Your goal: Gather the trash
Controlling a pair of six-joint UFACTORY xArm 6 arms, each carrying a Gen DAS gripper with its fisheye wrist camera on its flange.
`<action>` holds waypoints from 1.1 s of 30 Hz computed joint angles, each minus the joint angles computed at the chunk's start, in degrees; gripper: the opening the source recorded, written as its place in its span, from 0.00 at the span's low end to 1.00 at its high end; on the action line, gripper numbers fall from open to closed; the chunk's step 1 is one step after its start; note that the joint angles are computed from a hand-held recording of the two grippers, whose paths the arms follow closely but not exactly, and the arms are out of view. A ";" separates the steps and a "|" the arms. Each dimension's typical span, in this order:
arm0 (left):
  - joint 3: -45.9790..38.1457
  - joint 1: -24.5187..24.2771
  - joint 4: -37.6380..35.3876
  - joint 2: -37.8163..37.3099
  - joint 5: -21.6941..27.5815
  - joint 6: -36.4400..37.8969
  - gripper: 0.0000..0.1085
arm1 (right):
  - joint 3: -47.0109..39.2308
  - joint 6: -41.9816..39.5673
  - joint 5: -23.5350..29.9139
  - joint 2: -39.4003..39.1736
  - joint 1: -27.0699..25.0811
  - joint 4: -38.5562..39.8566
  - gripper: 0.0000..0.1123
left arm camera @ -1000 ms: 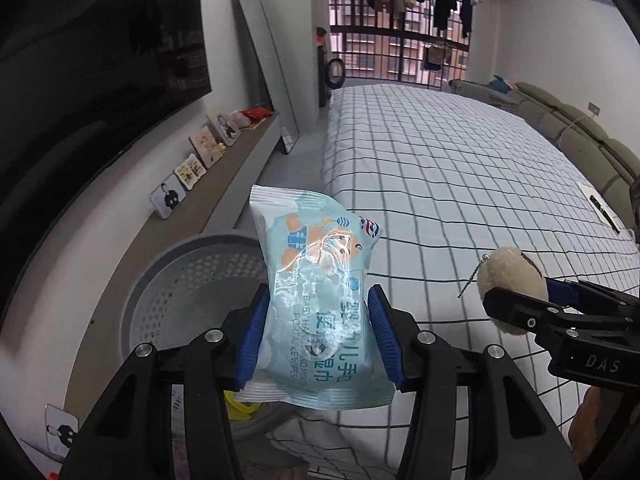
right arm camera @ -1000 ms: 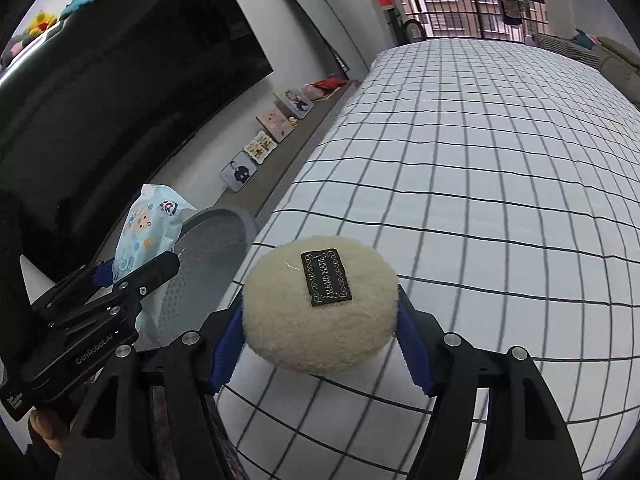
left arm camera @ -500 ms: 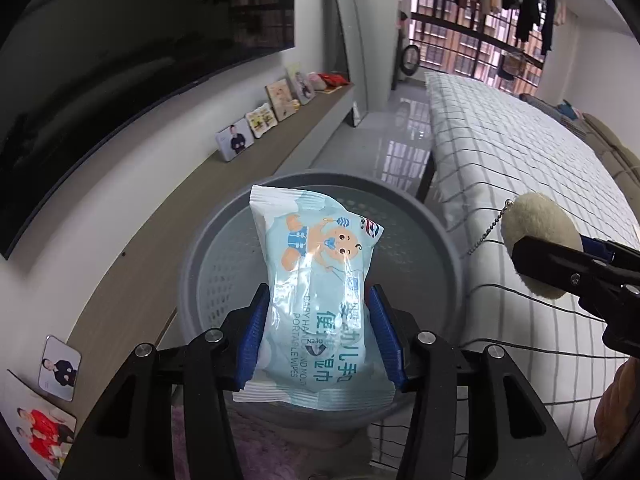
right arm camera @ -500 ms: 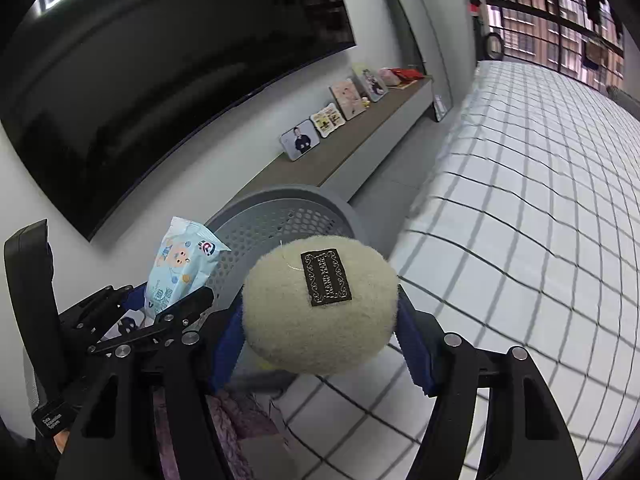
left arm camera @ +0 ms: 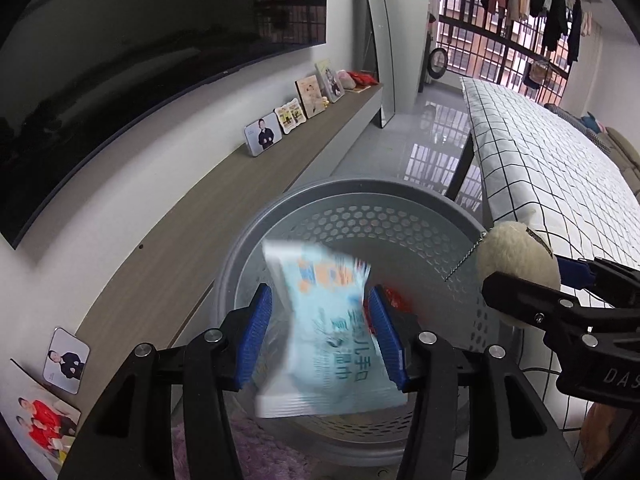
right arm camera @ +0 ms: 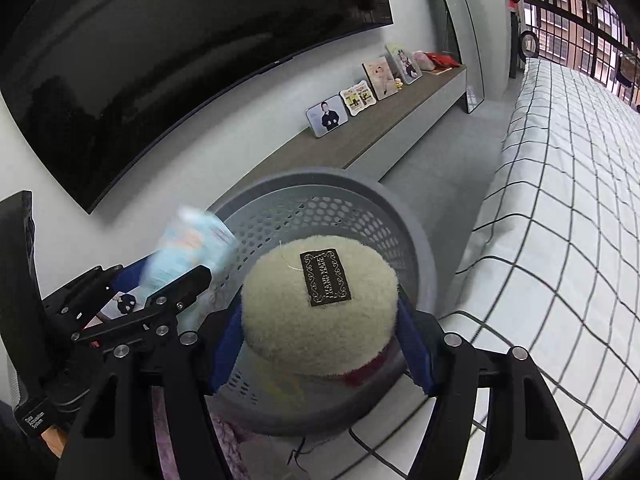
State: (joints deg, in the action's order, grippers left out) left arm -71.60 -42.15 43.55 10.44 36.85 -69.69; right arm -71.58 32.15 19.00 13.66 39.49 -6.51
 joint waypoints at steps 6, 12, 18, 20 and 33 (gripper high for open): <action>-0.52 -0.44 1.56 0.01 2.09 -1.96 0.65 | 1.57 0.89 -2.40 -0.52 -0.13 -0.66 0.62; -0.36 -0.86 1.33 -0.55 3.76 -2.85 0.65 | 2.90 4.95 -3.52 -1.47 -0.53 -5.70 0.64; -0.22 -1.26 1.36 -0.92 4.94 -3.65 0.68 | 3.25 8.58 -3.54 -2.11 -0.32 -10.69 0.66; -0.24 -1.46 1.61 -0.98 5.53 -4.02 0.68 | 3.13 8.63 -3.32 -2.01 -0.32 -10.54 0.66; -0.27 -2.16 2.40 -1.34 8.22 -5.57 0.72 | 2.50 14.47 -1.42 -1.85 -0.48 -16.85 0.66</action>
State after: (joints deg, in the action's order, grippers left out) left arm -71.87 -44.31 45.95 9.10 45.07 -75.26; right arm -69.07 46.62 17.57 11.81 39.01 -23.36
